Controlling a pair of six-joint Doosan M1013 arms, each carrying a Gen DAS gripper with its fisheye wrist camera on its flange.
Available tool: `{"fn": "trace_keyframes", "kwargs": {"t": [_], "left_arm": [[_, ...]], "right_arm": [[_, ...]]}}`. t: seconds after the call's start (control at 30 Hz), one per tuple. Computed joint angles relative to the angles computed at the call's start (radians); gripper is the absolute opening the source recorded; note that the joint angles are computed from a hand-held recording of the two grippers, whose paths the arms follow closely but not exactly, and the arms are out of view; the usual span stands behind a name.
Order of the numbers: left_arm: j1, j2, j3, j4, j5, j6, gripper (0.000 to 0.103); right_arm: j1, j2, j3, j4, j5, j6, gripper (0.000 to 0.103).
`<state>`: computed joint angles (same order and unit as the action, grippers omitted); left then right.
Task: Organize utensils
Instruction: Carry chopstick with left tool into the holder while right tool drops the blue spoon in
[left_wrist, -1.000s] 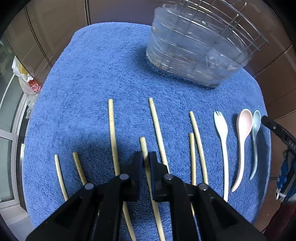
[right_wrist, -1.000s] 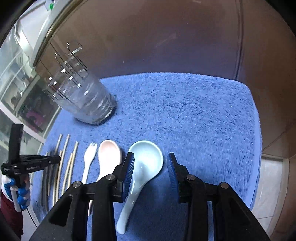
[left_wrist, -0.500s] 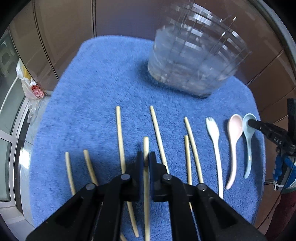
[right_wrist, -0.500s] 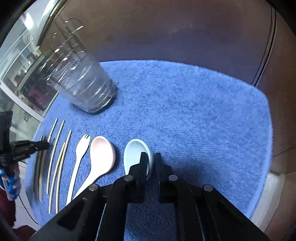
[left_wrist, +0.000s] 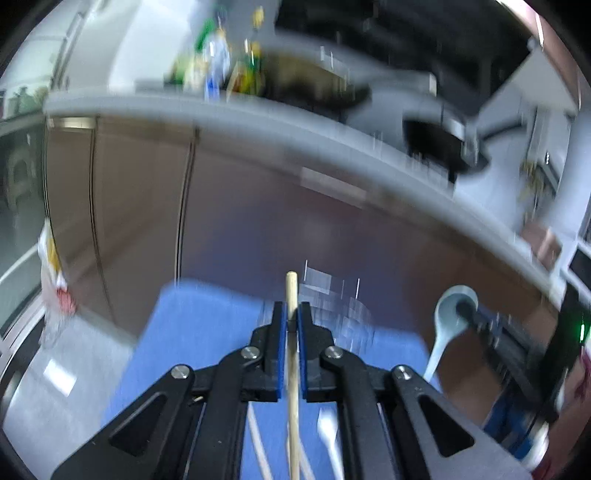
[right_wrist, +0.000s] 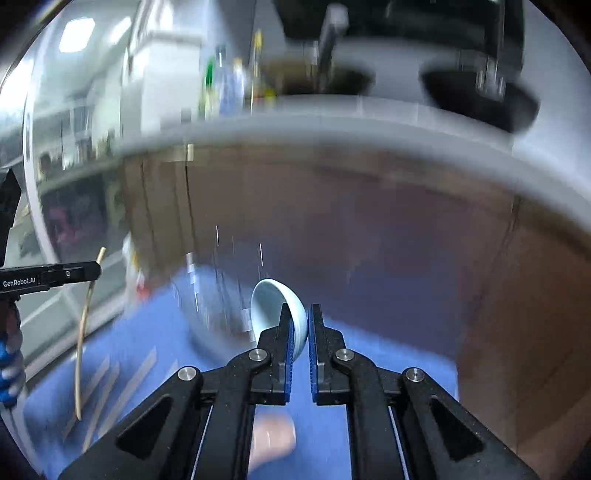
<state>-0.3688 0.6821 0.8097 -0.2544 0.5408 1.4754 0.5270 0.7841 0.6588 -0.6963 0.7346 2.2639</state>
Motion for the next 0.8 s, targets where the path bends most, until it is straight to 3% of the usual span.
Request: {"fn": "trace_keyframes", "kwargs": {"t": [0.1, 0.2, 0.27, 0.37, 0.43, 0.57, 0.7, 0.77, 0.8], "left_arm": [[-0.004, 0.036, -0.073, 0.083, -0.093, -0.122, 0.005], [-0.012, 0.093, -0.172, 0.223, -0.124, -0.269, 0.005], [-0.020, 0.135, -0.242, 0.323, -0.123, -0.372, 0.005], [-0.036, 0.218, -0.362, 0.537, -0.101, -0.566, 0.005], [-0.042, 0.245, -0.380, 0.619, -0.098, -0.633, 0.005], [-0.054, 0.263, -0.347, 0.835, -0.121, -0.793, 0.006], [-0.049, 0.221, -0.232, 0.845, -0.191, -0.811, 0.007], [-0.047, 0.193, -0.178, 0.832, -0.226, -0.791, 0.008], [-0.047, 0.177, -0.153, 0.821, -0.239, -0.774, 0.010]], "right_arm": [[0.015, 0.054, -0.092, -0.164, -0.033, 0.121, 0.007], [0.020, 0.126, -0.200, -0.273, -0.035, 0.177, 0.007], [0.020, 0.153, -0.236, -0.318, -0.035, 0.191, 0.007], [0.021, 0.245, -0.384, -0.318, 0.018, 0.128, 0.007], [0.019, 0.286, -0.444, -0.289, 0.041, 0.090, 0.007], [0.018, 0.269, -0.356, -0.322, 0.028, 0.140, 0.007], [0.018, 0.222, -0.236, -0.342, 0.010, 0.218, 0.013], [0.020, 0.190, -0.169, -0.376, -0.011, 0.276, 0.032], [0.023, 0.179, -0.147, -0.400, -0.016, 0.299, 0.037]]}}
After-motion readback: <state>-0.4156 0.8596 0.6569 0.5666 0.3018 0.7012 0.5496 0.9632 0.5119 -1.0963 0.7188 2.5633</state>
